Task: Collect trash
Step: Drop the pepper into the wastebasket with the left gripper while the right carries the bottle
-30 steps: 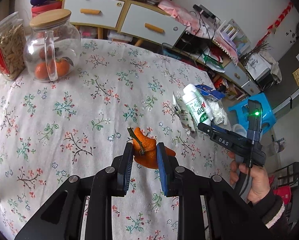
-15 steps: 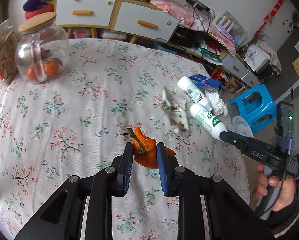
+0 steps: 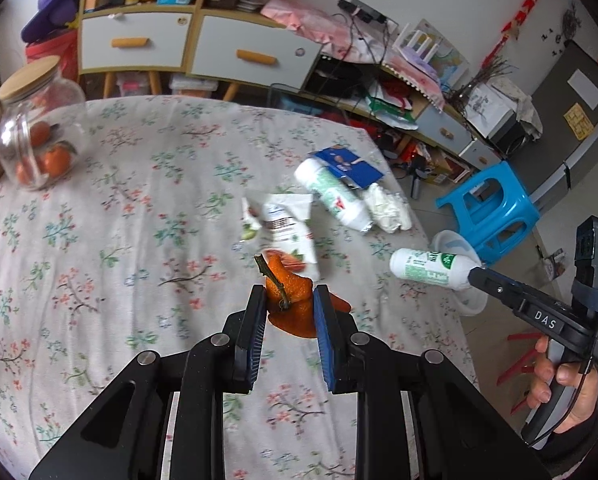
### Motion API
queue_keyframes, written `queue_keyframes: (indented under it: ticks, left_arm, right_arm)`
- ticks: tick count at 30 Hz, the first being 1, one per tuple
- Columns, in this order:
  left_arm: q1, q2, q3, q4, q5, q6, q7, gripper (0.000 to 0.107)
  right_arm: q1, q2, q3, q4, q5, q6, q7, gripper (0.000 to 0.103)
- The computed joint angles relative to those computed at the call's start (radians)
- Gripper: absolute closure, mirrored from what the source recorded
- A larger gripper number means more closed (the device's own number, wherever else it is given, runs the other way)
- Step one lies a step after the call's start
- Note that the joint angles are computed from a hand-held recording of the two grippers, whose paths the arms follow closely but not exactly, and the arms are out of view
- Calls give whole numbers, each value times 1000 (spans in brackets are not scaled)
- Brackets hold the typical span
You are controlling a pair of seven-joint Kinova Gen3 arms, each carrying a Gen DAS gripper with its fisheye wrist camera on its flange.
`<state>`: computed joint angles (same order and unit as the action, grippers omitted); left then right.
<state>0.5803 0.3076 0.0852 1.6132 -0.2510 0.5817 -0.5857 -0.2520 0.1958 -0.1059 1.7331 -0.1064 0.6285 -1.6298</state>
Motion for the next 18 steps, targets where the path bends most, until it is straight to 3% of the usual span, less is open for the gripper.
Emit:
queue_keyframes:
  ticks: [7, 18]
  left_arm:
    - [24, 54, 4, -73, -1, 11, -10, 83]
    - [83, 165, 0, -231, 21, 55, -75, 83]
  right_arm:
    - [80, -60, 40, 37, -29, -18, 15, 75]
    - [192, -111, 115, 79, 46, -40, -62, 75]
